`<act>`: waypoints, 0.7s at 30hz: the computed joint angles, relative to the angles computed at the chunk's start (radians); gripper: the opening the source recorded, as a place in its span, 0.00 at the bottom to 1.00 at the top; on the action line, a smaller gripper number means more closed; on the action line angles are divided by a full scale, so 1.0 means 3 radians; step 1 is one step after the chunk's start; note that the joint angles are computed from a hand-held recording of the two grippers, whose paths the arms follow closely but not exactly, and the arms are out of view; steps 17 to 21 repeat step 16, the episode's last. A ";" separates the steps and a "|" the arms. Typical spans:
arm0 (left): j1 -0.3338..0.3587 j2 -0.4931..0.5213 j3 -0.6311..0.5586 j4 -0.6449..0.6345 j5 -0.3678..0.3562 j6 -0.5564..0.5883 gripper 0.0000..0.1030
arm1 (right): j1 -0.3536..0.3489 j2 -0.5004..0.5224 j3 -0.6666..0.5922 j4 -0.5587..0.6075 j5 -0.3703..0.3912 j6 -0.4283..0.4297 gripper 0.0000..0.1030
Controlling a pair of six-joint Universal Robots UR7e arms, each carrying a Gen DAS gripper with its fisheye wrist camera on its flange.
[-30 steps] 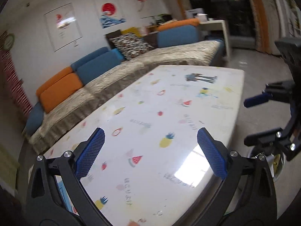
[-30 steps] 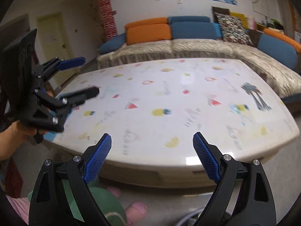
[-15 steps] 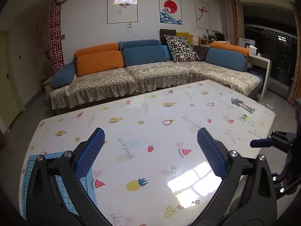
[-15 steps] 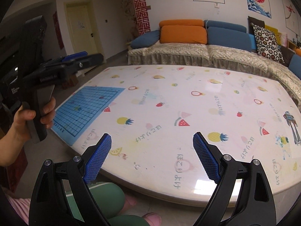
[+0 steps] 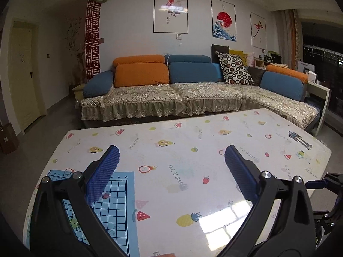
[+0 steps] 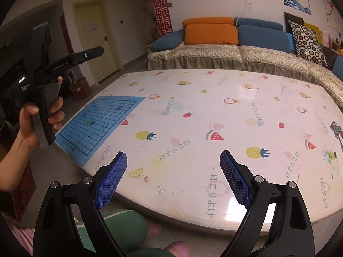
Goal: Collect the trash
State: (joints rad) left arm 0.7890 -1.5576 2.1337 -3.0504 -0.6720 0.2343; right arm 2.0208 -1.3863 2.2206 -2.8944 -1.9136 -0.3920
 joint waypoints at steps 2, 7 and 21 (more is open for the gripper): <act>0.0051 -0.0045 0.0004 0.0026 -0.0137 -0.0019 0.94 | -0.0006 0.0008 0.0011 0.0000 0.0015 0.0001 0.85; 0.0060 0.0013 0.0054 -0.0104 -0.0059 0.0141 0.94 | -0.0024 0.0021 0.0034 -0.0009 0.0031 0.0029 0.85; -0.0019 0.0026 0.0094 -0.0025 0.0149 0.0158 0.94 | -0.0032 0.0066 0.0043 -0.0149 -0.0033 0.0085 0.87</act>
